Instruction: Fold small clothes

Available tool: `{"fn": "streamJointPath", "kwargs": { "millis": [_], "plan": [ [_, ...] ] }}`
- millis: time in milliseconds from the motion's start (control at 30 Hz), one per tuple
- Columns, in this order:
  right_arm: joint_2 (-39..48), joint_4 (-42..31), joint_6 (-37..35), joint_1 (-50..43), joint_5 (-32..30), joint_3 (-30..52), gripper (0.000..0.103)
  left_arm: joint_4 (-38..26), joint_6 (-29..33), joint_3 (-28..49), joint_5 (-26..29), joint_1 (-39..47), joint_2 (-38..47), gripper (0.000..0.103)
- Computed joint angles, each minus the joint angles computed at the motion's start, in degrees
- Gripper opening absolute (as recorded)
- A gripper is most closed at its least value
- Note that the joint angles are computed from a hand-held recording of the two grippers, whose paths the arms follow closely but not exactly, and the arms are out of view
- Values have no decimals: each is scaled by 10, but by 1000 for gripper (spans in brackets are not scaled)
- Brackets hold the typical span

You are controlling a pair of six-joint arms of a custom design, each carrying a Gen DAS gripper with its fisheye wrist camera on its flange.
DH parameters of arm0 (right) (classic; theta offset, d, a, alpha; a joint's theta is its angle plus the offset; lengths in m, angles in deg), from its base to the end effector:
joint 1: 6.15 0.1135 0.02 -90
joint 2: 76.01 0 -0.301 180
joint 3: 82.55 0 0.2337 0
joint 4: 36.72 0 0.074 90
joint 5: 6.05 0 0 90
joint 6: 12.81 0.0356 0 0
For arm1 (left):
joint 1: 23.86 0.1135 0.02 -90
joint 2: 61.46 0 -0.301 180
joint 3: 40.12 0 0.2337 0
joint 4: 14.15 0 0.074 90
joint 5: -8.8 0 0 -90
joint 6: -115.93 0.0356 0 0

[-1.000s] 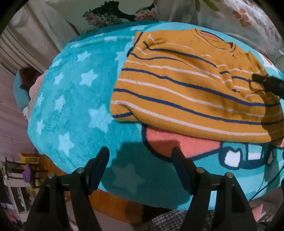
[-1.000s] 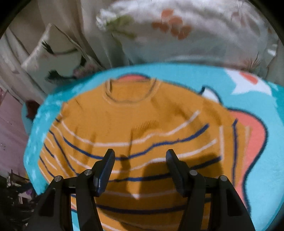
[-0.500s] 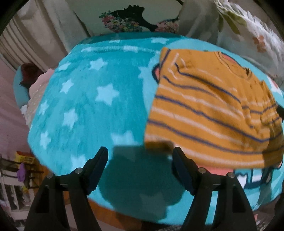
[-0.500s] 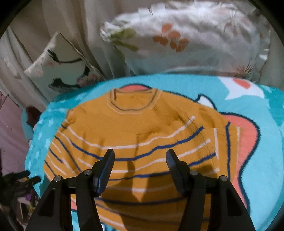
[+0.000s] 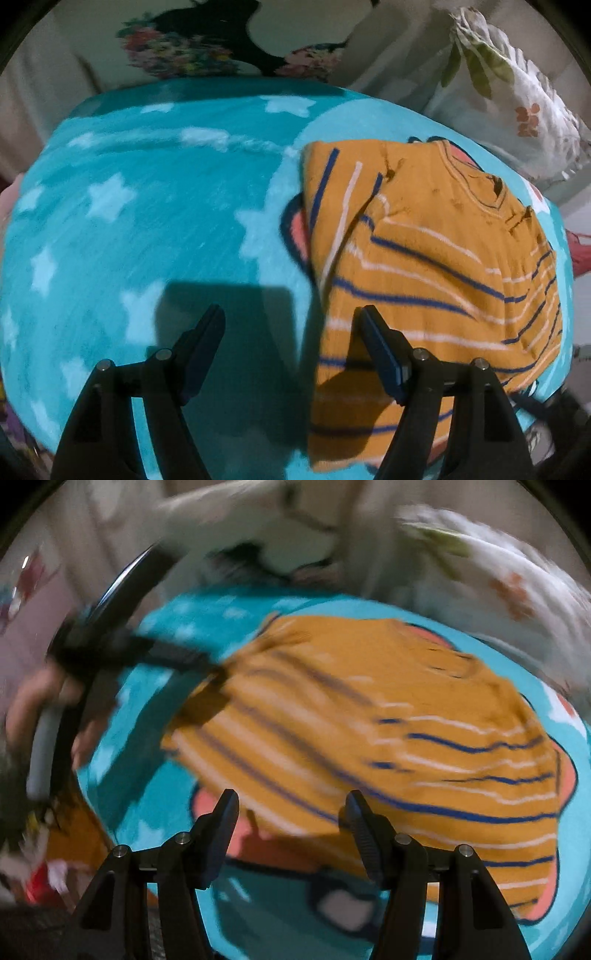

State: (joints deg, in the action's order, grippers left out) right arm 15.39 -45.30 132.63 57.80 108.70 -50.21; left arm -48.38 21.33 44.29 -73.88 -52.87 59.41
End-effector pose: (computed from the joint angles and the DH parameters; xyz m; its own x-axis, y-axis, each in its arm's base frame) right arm 0.0959 0.1623 0.1156 -0.8447 -0.0250 -0.5347 -0.0887 0.9916 0.0937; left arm 0.3463 -0.1972 0.1298 -0.8642 0.3883 -0.3200 0.4500 0.8810 -0.1464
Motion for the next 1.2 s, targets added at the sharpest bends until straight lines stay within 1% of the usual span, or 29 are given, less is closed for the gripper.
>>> {"fn": "streamJointPath", "kwargs": {
  "millis": [33, 67, 167, 267, 333, 467, 633, 700, 800, 967, 1200],
  "plan": [
    [41, -1, -1, 12, 5, 27, 65, -5, 9, 13, 13, 2, 10, 74],
    [63, -3, -1, 18, 7, 43, 65, -11, 18, 27, 26, 4, 20, 74],
    [151, -36, -10, 48, 29, 123, 65, -37, 40, 80, 72, 9, 56, 74],
    [210, -68, -22, 60, 45, 182, 65, -75, 55, 145, 112, 14, 98, 74],
    [246, -91, -26, 67, 59, 216, 65, -96, 64, 184, 126, 14, 121, 74],
    [297, -136, -29, 71, 88, 271, 65, -114, 80, 220, 114, 3, 142, 74],
    [318, -176, -25, 67, 106, 313, 65, -132, 94, 255, 95, -10, 160, 75],
    [319, -191, -17, 70, 108, 322, 65, -130, 96, 256, 83, -16, 161, 76],
    [320, -207, -9, 74, 112, 330, 67, -115, 102, 244, 58, -25, 155, 79],
    [320, -217, 12, 77, 113, 332, 72, -93, 107, 226, 38, -32, 146, 81],
    [321, -204, 23, 72, 120, 314, 76, -91, 104, 218, 48, -26, 144, 81]
  ]
}}
